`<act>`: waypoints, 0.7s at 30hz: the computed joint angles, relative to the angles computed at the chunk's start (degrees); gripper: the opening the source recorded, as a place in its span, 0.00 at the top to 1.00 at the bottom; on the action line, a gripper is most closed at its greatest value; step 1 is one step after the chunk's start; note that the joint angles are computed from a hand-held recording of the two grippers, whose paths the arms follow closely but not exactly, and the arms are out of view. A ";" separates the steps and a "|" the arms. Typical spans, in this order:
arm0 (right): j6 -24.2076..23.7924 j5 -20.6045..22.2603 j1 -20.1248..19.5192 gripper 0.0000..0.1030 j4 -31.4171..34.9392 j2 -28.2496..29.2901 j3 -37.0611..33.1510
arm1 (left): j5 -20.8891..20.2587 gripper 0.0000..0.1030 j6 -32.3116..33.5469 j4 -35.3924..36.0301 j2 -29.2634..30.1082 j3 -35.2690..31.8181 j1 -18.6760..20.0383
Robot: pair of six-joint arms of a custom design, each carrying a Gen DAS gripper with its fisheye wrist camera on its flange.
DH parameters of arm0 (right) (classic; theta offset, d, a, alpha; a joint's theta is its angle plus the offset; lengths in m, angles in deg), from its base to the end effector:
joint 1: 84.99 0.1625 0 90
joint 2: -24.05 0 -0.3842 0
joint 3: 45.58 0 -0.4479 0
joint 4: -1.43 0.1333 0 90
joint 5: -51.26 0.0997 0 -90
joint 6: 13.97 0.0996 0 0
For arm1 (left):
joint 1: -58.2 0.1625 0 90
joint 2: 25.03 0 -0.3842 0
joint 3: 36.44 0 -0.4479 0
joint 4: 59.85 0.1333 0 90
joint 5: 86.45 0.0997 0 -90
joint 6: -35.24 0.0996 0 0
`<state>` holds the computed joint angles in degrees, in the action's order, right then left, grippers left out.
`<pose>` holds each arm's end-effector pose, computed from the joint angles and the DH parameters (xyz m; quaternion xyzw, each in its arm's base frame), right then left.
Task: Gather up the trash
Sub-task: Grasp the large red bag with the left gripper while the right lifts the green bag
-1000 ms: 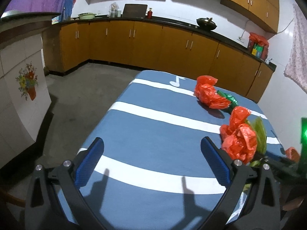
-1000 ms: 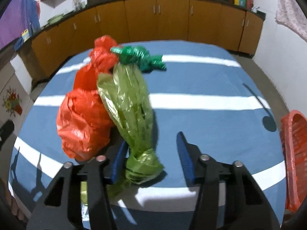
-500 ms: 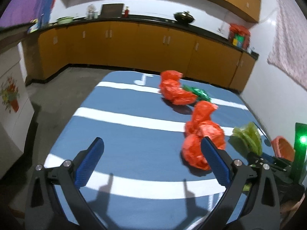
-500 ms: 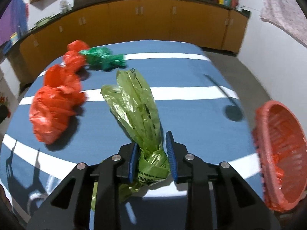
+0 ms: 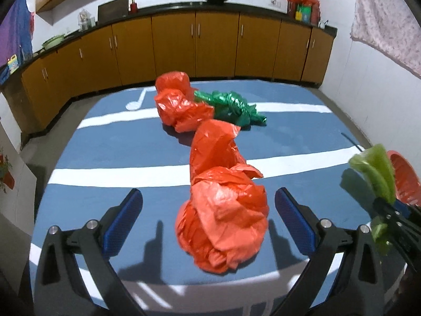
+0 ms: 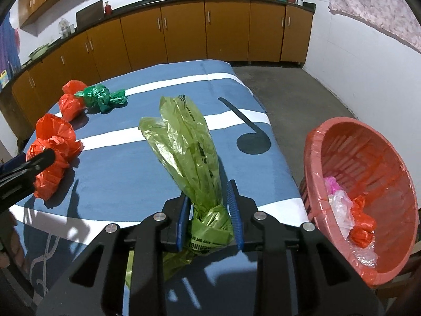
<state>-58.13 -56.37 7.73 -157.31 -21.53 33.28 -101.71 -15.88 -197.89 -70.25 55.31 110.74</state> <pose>0.1400 -0.7739 0.1717 0.3316 -0.8821 0.2298 0.2430 -0.2310 -0.6786 0.0866 -0.1024 0.7881 -0.4313 0.4271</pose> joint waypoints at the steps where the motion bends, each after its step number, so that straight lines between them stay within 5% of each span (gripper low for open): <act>1: 0.13 0.13 -0.08 0.72 0.20 -0.04 -0.06 | -0.64 0.05 0.71 -0.96 0.09 -0.16 0.37; 10: 0.79 1.15 -0.24 0.72 1.13 -0.38 -0.07 | -8.54 0.31 2.44 -8.75 -0.56 0.92 2.67; 15: 0.34 1.85 -0.18 0.72 0.74 -1.08 0.47 | -8.15 0.43 4.53 -12.41 -0.66 2.00 2.15; 21: -0.77 2.94 0.21 0.72 -1.10 -2.42 1.81 | -4.52 0.45 5.16 -13.78 -1.40 3.80 0.04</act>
